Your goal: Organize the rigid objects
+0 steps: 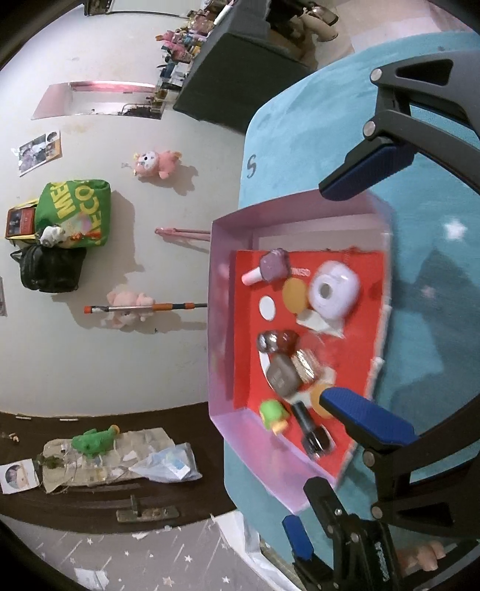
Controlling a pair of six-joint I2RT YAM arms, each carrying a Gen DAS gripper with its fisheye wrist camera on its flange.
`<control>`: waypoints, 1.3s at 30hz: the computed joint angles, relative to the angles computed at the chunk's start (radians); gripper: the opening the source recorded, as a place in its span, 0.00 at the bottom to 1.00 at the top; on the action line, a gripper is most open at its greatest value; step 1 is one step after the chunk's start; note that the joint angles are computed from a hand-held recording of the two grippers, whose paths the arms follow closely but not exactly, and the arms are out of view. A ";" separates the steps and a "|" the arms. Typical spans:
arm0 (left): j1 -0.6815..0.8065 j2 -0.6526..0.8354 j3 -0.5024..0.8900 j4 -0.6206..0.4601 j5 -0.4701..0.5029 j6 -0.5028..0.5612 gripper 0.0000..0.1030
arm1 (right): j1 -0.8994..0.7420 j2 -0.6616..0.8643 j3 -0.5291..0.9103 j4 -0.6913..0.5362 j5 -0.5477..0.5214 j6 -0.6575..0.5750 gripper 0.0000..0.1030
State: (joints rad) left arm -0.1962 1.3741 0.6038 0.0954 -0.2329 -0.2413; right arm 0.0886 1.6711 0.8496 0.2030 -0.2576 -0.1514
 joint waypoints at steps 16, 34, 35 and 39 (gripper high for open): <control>-0.071 0.104 -0.048 -0.123 -0.010 -0.116 0.90 | 0.009 0.007 -0.109 -0.158 0.154 -0.040 1.00; -0.081 0.182 0.013 -0.134 -0.046 -0.143 1.00 | 0.000 0.053 -0.046 -0.258 0.155 -0.023 1.00; -0.083 0.183 0.014 -0.135 -0.049 -0.145 1.00 | 0.004 0.054 -0.046 -0.257 0.159 -0.020 1.00; -0.084 0.188 0.018 -0.134 -0.051 -0.147 1.00 | 0.008 0.056 -0.041 -0.258 0.164 -0.016 1.00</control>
State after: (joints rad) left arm -0.2800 1.5624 0.6222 -0.0389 -0.2838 -0.3880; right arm 0.0968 1.7274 0.8083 -0.0552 -0.0935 -0.1675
